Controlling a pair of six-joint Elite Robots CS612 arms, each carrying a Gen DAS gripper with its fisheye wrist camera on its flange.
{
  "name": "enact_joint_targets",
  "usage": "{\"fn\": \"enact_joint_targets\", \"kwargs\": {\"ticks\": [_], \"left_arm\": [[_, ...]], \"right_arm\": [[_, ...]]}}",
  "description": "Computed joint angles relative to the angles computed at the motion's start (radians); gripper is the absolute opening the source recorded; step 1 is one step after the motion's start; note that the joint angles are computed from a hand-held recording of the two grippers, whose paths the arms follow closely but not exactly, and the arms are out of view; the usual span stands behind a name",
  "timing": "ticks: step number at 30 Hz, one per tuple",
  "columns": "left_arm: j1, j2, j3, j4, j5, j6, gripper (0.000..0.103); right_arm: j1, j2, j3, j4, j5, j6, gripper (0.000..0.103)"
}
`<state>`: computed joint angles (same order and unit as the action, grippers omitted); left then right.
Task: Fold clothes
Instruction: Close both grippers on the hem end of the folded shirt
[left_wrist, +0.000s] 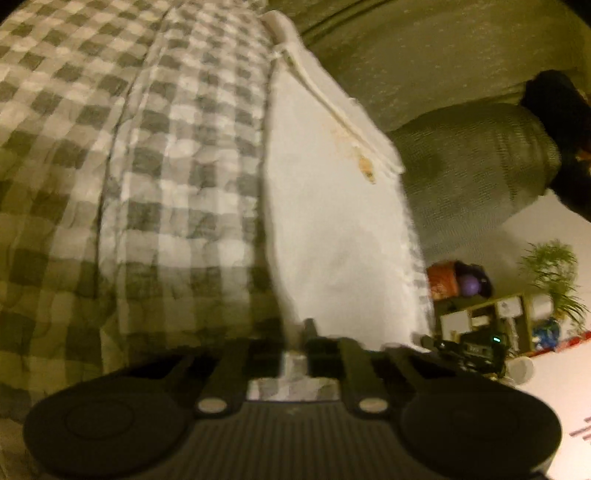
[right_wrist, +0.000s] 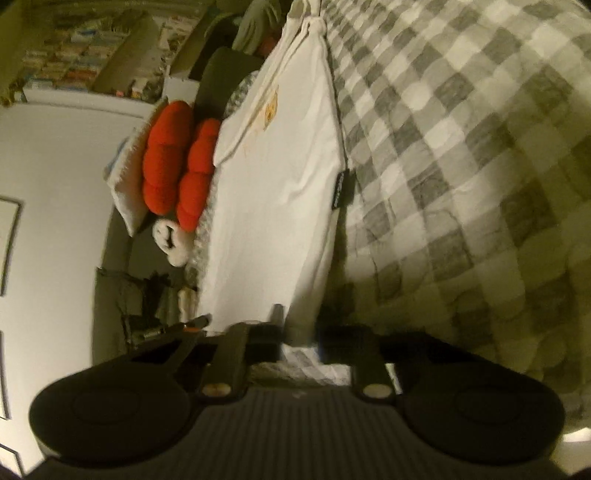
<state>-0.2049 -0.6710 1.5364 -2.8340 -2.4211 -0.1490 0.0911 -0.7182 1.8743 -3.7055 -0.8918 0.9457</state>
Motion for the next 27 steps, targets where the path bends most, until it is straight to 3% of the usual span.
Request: {"fn": "enact_joint_targets", "kwargs": {"ticks": [2,5,7,11,13,19,27], "left_arm": [[-0.002,-0.010,0.026,-0.079,0.011,-0.060,0.006],[0.006,-0.013,0.062,-0.219,-0.034,-0.151,0.006],[0.005,-0.012,0.073,-0.246,-0.045,-0.165,0.006],[0.000,0.008,0.055,-0.179,-0.025,-0.180,0.006],[0.009,0.018,0.044,-0.174,-0.050,-0.206,0.006],[0.014,0.042,0.010,-0.265,-0.126,-0.308,0.006],[0.010,0.117,-0.094,-0.463,-0.193,-0.559,0.006]], "right_arm": [[0.001,-0.007,0.009,-0.009,-0.008,-0.023,0.011],[-0.008,-0.011,0.035,-0.108,-0.010,-0.018,0.010],[-0.012,-0.015,0.048,-0.121,-0.012,-0.022,0.009],[-0.019,-0.004,0.050,-0.100,-0.007,0.000,0.009],[-0.017,0.003,0.042,-0.072,-0.006,0.018,0.010],[-0.027,0.003,0.037,-0.135,0.014,0.059,0.010],[-0.032,0.015,-0.020,-0.209,0.003,0.108,0.010]]}}
